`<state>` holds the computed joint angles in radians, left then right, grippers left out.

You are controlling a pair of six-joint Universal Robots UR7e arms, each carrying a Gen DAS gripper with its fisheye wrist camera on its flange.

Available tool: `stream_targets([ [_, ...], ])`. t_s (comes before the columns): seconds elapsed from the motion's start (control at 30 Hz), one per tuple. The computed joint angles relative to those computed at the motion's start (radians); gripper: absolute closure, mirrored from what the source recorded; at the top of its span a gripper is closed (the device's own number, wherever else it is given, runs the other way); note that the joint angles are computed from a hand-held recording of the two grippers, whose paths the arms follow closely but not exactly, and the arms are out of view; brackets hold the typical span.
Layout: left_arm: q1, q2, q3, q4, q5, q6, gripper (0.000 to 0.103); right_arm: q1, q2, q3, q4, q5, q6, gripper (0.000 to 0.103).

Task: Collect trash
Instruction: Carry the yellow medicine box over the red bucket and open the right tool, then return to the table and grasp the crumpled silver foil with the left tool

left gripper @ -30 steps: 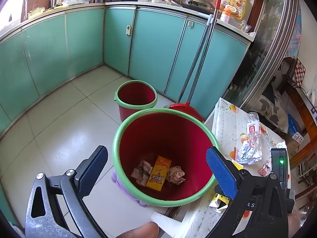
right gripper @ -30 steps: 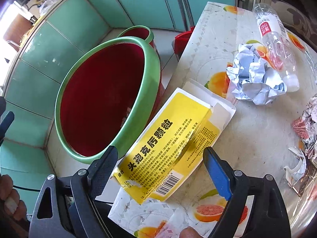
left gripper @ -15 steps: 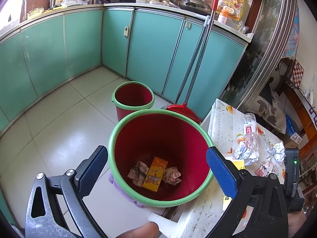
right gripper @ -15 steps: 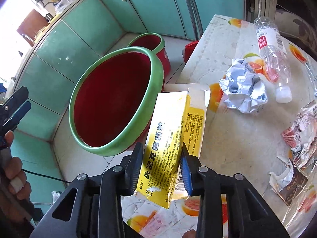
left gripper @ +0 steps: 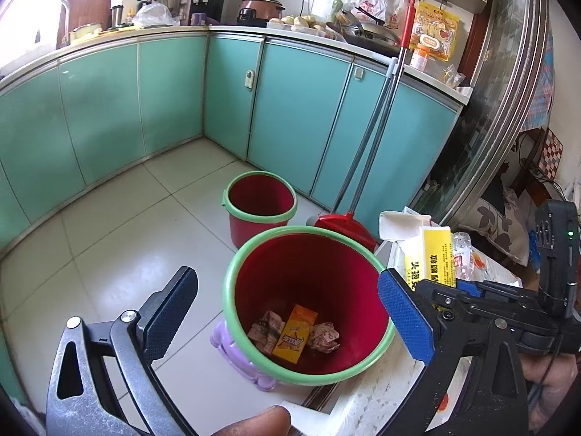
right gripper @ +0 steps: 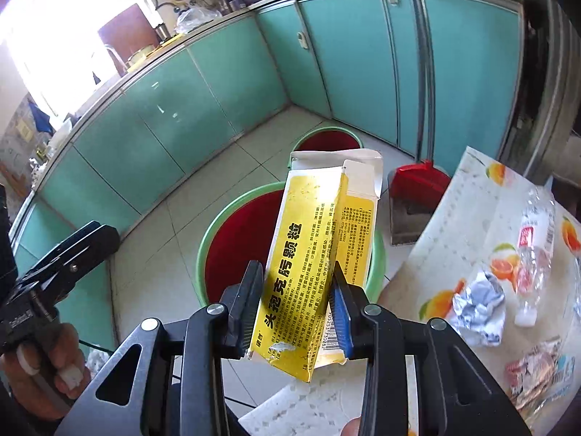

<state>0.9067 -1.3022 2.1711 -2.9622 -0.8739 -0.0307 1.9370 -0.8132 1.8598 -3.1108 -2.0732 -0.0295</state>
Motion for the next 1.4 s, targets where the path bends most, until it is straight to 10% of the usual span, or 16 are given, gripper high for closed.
stream_targets([
  [0.63, 0.001, -0.060, 0.008, 0.018, 0.073, -0.018, 0.003, -0.029, 0.173, -0.097, -0.048, -0.043, -0.090, 0.031],
  [1.4, -0.233, 0.129, 0.017, 0.074, -0.083, -0.060, 0.000, 0.031, -0.398, 0.557, -0.437, -0.447, -0.029, 0.020],
])
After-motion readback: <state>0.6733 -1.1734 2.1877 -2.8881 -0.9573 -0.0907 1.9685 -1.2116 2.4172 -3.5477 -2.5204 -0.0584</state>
